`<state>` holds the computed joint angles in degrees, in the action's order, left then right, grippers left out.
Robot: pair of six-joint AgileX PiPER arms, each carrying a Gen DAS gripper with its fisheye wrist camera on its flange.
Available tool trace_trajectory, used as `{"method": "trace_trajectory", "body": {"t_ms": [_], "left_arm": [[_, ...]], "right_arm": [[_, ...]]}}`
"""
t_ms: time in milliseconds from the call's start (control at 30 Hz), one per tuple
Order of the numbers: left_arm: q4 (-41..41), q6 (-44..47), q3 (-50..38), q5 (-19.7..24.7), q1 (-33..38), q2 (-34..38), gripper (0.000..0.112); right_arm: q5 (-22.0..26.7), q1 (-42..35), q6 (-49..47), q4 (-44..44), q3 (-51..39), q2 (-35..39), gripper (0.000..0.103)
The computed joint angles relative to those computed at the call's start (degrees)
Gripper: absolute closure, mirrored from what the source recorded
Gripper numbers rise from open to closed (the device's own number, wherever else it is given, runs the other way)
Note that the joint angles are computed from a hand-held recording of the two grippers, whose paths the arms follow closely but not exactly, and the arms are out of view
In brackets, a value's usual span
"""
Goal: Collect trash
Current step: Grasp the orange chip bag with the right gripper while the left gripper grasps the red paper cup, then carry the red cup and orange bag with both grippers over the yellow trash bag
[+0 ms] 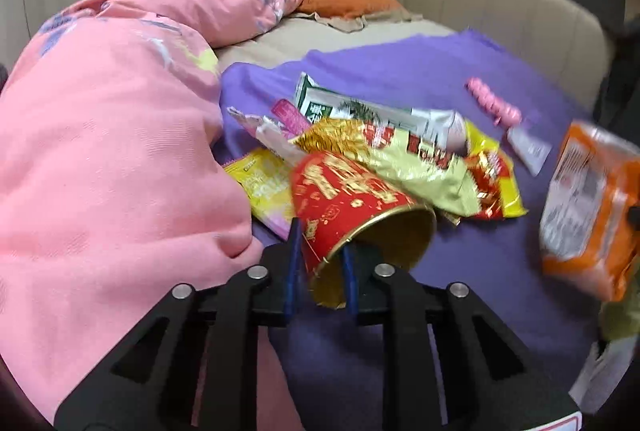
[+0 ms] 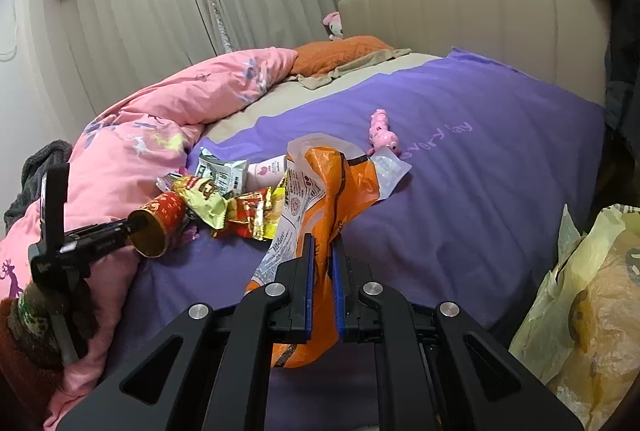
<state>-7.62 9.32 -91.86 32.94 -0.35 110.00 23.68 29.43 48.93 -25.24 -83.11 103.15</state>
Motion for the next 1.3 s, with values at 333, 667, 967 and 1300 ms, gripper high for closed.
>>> {"method": "trace_trajectory", "body": {"t_ms": [333, 667, 967, 1300], "left_arm": [[-13.5, 11.7, 3.9, -0.5, 0.2, -7.4, 0.109], [-14.7, 11.7, 5.3, 0.7, -9.3, -16.6, 0.109], [-11.3, 4.7, -0.8, 3.6, -24.4, -16.7, 0.109], [-10.9, 3.4, -30.7, 17.8, -41.3, 3.8, 0.109]], "right_arm": [[1.2, 3.1, 5.5, -8.5, 1.8, -5.0, 0.095], [5.4, 6.3, 22.2, -27.6, 11.9, -17.6, 0.095], [19.4, 7.4, 23.5, -35.6, 24.8, -39.9, 0.095], [19.3, -12.8, 2.0, -19.8, 31.8, -55.1, 0.095]]}}
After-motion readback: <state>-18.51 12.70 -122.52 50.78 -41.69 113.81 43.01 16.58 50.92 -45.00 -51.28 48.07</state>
